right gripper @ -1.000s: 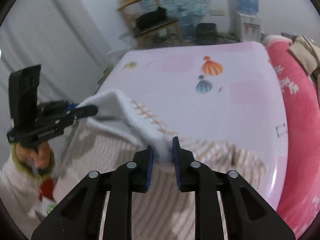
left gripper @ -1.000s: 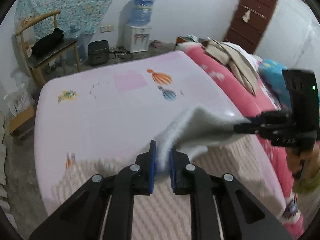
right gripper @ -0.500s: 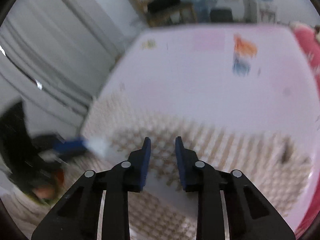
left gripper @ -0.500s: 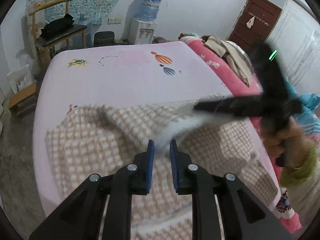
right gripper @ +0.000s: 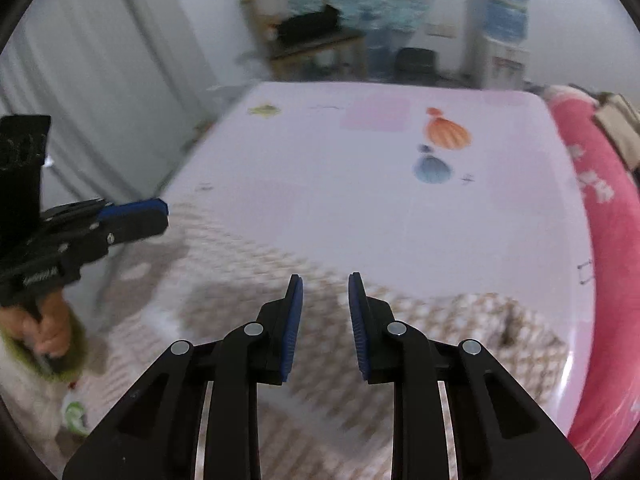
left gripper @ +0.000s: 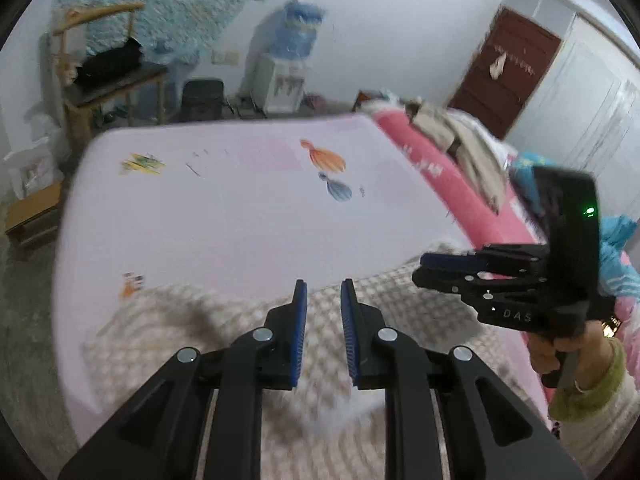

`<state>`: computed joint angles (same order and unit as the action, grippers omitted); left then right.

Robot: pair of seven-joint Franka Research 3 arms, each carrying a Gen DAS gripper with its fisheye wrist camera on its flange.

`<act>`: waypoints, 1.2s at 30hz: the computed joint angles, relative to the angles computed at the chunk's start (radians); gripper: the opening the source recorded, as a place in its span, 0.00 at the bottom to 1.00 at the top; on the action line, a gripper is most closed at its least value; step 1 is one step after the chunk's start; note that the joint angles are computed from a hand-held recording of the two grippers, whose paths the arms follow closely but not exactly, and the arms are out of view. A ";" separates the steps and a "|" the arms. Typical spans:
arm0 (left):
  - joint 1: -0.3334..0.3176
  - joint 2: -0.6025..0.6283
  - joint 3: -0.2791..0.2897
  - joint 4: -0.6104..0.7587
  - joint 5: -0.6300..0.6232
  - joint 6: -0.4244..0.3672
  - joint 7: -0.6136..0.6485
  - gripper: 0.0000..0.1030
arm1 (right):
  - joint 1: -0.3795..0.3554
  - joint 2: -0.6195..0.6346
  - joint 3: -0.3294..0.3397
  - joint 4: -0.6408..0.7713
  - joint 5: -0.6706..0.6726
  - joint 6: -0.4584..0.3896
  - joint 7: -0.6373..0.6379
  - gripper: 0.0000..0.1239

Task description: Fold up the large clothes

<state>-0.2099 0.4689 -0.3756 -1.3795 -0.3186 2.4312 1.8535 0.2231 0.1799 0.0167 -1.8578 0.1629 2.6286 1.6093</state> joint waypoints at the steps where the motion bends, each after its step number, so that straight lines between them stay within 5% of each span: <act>1: -0.040 0.041 0.034 0.047 0.066 -0.024 -0.050 0.16 | 0.006 0.014 -0.011 0.006 -0.029 -0.007 0.031 0.19; 3: -0.086 0.108 0.079 0.117 0.173 -0.086 -0.127 0.16 | 0.025 0.040 -0.040 -0.010 -0.133 -0.004 0.099 0.18; 5: -0.046 0.123 0.043 0.090 0.128 -0.057 -0.104 0.16 | -0.003 0.026 -0.017 -0.066 -0.075 0.067 0.024 0.18; 10: -0.008 0.072 0.010 0.025 0.088 0.001 -0.075 0.16 | -0.041 -0.011 0.020 -0.064 0.098 0.033 -0.065 0.20; 12: 0.048 0.037 -0.067 -0.026 -0.012 0.045 0.055 0.16 | -0.042 0.008 0.034 -0.039 0.151 0.057 -0.133 0.20; 14: 0.069 0.026 -0.102 -0.034 -0.078 0.006 0.152 0.16 | -0.027 0.023 0.034 -0.024 0.146 0.061 -0.157 0.21; 17: -0.013 0.023 -0.031 -0.029 0.026 -0.100 0.136 0.17 | -0.002 0.044 0.016 -0.028 0.091 0.026 -0.129 0.21; 20: -0.016 -0.050 -0.018 -0.166 0.044 -0.007 0.182 0.17 | -0.025 -0.017 0.035 -0.137 0.179 0.078 -0.195 0.21; 25: 0.000 -0.116 -0.005 -0.247 0.010 0.010 0.208 0.17 | -0.066 -0.141 0.035 -0.286 0.449 0.088 -0.347 0.21; 30: -0.003 -0.124 0.008 -0.263 -0.008 0.018 0.199 0.17 | -0.038 -0.252 0.023 -0.353 0.387 0.155 -0.256 0.29; 34: -0.003 -0.120 0.008 -0.272 -0.024 0.043 0.180 0.17 | -0.034 -0.202 0.030 -0.317 0.215 0.176 -0.106 0.29; 36: 0.006 -0.117 0.001 -0.273 -0.051 0.047 0.178 0.17 | -0.032 -0.145 0.024 -0.290 0.000 0.132 0.051 0.29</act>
